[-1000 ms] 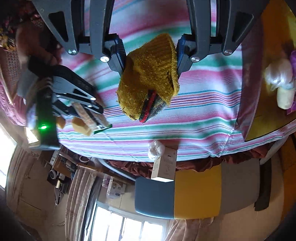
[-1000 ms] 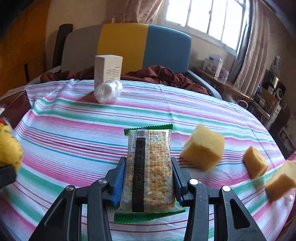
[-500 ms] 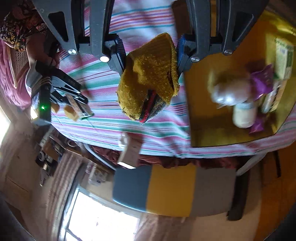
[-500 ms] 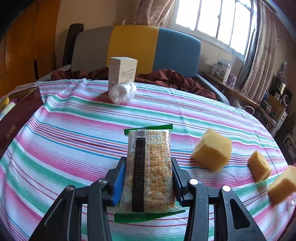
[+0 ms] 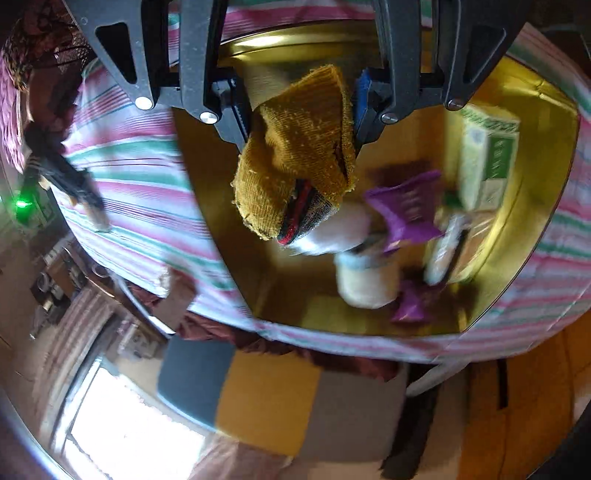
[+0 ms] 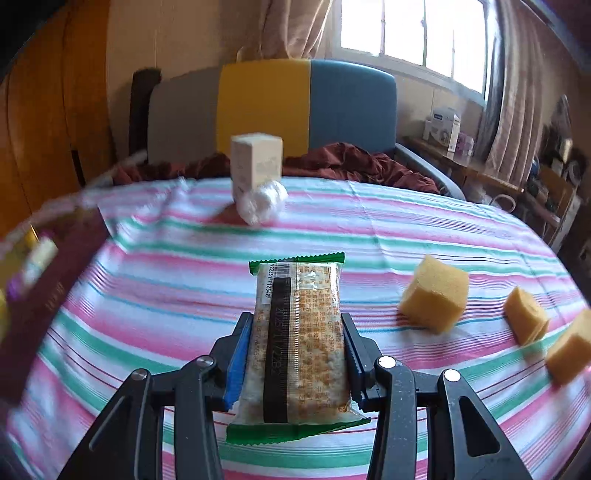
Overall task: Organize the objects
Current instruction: 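Carry the yellow sock into the gold tray with the left tool while the right tool carries the bar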
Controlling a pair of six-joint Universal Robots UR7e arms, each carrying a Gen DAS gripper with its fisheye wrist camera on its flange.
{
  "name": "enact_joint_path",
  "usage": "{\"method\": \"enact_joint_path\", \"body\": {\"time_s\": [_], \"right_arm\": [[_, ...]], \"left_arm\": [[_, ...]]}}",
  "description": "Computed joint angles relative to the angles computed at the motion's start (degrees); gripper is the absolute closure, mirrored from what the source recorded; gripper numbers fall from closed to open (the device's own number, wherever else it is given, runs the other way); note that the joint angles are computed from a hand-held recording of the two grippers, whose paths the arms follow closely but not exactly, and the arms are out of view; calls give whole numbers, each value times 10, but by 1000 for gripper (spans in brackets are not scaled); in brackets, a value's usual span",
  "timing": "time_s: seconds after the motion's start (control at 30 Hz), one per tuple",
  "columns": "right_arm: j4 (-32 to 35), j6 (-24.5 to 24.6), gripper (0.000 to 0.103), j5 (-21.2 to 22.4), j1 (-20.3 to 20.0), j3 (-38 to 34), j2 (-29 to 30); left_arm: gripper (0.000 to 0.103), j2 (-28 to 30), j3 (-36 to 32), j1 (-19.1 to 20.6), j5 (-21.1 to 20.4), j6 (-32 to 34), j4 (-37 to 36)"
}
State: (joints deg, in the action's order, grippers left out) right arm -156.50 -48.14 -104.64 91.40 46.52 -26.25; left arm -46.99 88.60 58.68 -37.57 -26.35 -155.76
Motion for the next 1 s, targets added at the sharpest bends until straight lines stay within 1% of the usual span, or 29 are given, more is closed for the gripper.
{"method": "enact_joint_path", "body": {"time_s": [0.07,0.23,0.3,0.37,0.4,0.47,0.53,0.63,0.7,0.73,0.8,0.83,0.93,1.0], "right_arm": [[-7,6,57,17,6,19,-11],[-22,2,57,73,26,77,-43],[-20,5,57,93,33,92,-52],[-12,14,57,115,41,106,-60],[-8,16,57,122,44,112,-63],[5,22,57,133,51,124,-68],[13,22,57,143,57,138,-73],[30,17,57,152,65,157,-78],[38,13,57,156,68,171,-83],[45,10,57,156,70,177,-84],[54,5,57,159,73,190,-88],[62,3,57,160,75,194,-90],[81,-8,57,160,79,205,-91],[92,-14,57,158,82,211,-90]], "left_arm": [[59,-14,1,8,-3,-40,57],[59,-43,11,23,-6,-101,135],[58,-46,10,25,2,-103,156],[58,-52,15,28,-3,-101,154],[58,-54,16,28,2,-102,156],[58,-57,15,29,20,-118,180],[58,-62,18,34,22,-127,188],[54,-66,12,37,40,-147,232],[48,-66,0,40,52,-176,278],[48,-68,0,40,55,-184,285],[47,-74,8,37,61,-190,284],[47,-77,15,34,62,-185,272],[45,-85,44,24,63,-152,200],[45,-90,70,16,65,-127,135]]}}
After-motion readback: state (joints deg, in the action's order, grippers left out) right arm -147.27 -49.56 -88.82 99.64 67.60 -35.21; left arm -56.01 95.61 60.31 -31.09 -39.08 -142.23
